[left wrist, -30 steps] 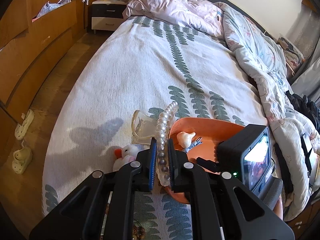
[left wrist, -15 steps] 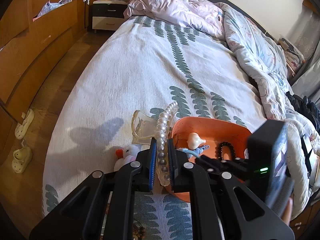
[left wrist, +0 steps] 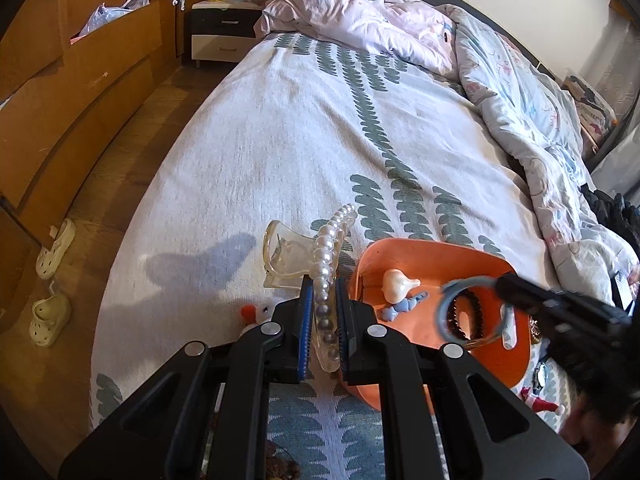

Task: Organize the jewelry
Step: 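Lift the teal bangle with the right gripper while the left holds the pearl clip, then lower and open the left gripper on the bedspread while the right releases the bangle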

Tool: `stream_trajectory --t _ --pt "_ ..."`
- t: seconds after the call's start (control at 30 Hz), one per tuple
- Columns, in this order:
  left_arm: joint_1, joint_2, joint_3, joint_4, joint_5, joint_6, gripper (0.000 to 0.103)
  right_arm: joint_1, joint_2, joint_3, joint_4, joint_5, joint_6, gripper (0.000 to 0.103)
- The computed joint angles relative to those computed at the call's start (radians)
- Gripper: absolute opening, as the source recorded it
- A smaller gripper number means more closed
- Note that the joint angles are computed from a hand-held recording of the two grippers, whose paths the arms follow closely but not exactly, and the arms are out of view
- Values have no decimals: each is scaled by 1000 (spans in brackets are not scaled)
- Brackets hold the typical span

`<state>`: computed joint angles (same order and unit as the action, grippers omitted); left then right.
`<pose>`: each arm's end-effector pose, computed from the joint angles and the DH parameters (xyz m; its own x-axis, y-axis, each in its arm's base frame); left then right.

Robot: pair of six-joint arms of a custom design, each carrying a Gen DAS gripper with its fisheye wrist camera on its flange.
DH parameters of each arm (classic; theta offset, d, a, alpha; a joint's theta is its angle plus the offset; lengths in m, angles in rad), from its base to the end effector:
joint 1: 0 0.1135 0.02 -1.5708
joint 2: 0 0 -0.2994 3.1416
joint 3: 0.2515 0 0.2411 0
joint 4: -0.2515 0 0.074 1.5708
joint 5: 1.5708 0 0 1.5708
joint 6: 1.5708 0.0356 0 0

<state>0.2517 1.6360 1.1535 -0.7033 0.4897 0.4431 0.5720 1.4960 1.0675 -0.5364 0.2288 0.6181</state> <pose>0.3081 0.0619 0.2594 -0.8318 0.1768 -0.5262 0.3409 0.9108 -0.2328 0.2540 0.1539 0.2803 -0.8058 0.1524 -0.5722 0.0594 0.9822 0.1781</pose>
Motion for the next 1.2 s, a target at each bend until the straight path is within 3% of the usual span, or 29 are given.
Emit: stream_trajectory --t 0.27,0.5,0.83,1.2 --pt "-32 45 31 53 -60 -38 11 -172 -223 -92 1 -33 -22 8" --pt "-75 98 70 98 -102 -56 11 -469 -386 -190 -16 -128 -106 8" --pt "-92 232 141 107 -152 -53 11 -734 -276 -343 148 -308 -214 8" --pt "-99 276 122 165 -190 -60 11 -843 -184 -427 238 -325 -249 9"
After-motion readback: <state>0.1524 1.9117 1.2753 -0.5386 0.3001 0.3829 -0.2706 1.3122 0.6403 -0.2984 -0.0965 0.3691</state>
